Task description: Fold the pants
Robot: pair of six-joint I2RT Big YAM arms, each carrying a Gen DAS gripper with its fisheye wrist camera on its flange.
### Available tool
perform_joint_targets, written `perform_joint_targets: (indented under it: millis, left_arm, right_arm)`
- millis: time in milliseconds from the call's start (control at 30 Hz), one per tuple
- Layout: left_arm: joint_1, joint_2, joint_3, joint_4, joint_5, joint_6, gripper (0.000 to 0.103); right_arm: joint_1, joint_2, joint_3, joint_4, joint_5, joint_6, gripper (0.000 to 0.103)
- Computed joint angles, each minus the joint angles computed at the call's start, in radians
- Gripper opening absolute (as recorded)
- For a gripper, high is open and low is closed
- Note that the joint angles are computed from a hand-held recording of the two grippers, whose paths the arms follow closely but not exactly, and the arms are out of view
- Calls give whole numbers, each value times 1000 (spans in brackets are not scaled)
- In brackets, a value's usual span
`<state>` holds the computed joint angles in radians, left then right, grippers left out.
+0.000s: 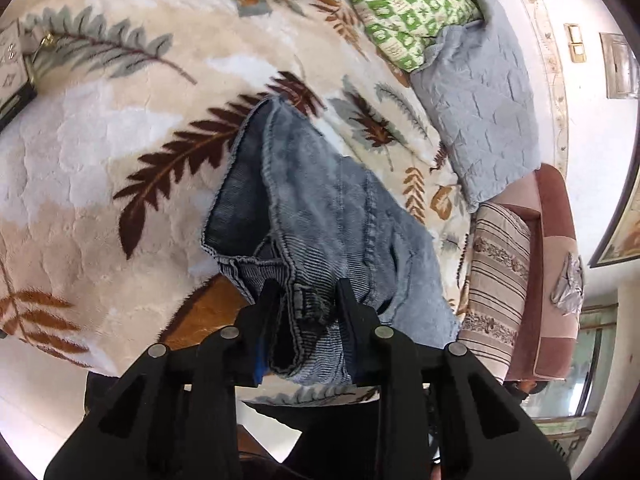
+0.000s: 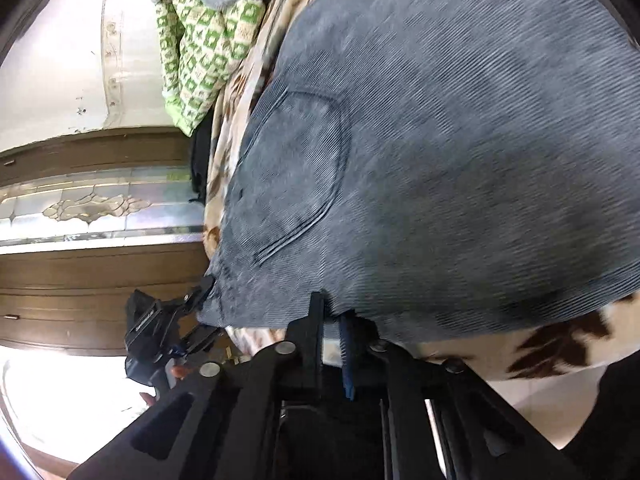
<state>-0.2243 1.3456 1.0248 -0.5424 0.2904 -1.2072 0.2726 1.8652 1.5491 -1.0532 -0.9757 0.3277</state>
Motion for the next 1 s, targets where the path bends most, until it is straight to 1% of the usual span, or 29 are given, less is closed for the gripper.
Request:
perform_joint_targets:
  millis: [33, 100, 133, 167, 233, 267, 300, 333, 367, 400, 433, 500, 567, 600, 633, 667, 733, 767, 800, 833, 867, 900, 933, 967, 1000]
  left_arm:
    - [-1, -3, 7, -2, 1, 4, 26]
    - [-3, -7, 29, -11, -12, 23, 35]
    - [-3, -5, 40, -21, -25, 32, 45]
    - [-1, 3, 59, -34, -40, 45, 53]
    - [7, 23, 82, -44, -29, 59, 54]
    - [14, 36, 94, -45, -8, 58, 54]
    - [18, 43, 102, -52, 5, 66, 54]
    - [19, 51, 115, -75, 12, 83, 54]
    - [20, 48, 117, -84, 14, 100, 54]
    - [20, 38, 109, -84, 13, 111, 54]
    - [22, 25, 97, -82, 9, 117, 54]
    - [33, -24, 46, -59, 1, 121, 56]
    - [45, -82, -25, -28, -3, 117, 60]
    - [48, -102, -56, -6, 4, 111, 61]
    - [51, -126, -96, 29, 23, 107, 63]
    - [52, -154, -151, 87, 60, 110, 63]
    - [37, -177, -213, 167, 111, 130, 63]
    - [26, -175, -219, 166, 112, 143, 63]
    - [10, -163, -214, 146, 99, 165, 63]
    - [-8, -142, -194, 100, 60, 197, 63]
    - [-16, -128, -179, 70, 26, 213, 63]
    - [-14, -119, -172, 66, 12, 218, 63]
    - [-5, -119, -178, 88, 21, 203, 63]
    - [12, -124, -188, 121, 37, 179, 63]
    - [25, -129, -193, 138, 42, 169, 63]
  right_arm:
    - [9, 1, 6, -13, -6, -18, 33]
    - [22, -5, 8, -41, -17, -65, 38]
    - [35, 1, 22, -60, -20, -79, 40]
    - [48, 10, 37, -83, -27, -93, 41]
    - [74, 27, 62, -127, -32, -132, 41]
    - [95, 42, 88, -160, -32, -163, 41]
    - [117, 62, 125, -228, -27, -228, 41]
    - [141, 81, 161, -295, -7, -290, 41]
    - [164, 89, 184, -321, 20, -323, 41]
    - [173, 83, 185, -296, 32, -313, 41]
    - [179, 70, 177, -226, 33, -268, 41]
    - [173, 63, 182, -86, 19, -143, 41]
    - [167, 70, 200, -34, 33, -83, 41]
    - [169, 77, 216, -29, 55, -82, 41]
    - [171, 79, 227, -32, 86, -100, 41]
    - [175, 78, 230, -26, 106, -111, 41]
    - [183, 84, 244, -39, 118, -128, 41]
    - [186, 86, 249, -53, 119, -142, 41]
    - [189, 92, 264, -80, 116, -166, 42]
    - [195, 109, 292, -93, 114, -167, 44]
    - [199, 108, 297, -104, 105, -173, 45]
    - [200, 105, 295, -117, 98, -198, 49]
    - [211, 114, 322, -178, 113, -276, 54]
    - [222, 129, 351, -230, 135, -338, 54]
    - [234, 135, 368, -287, 163, -416, 54]
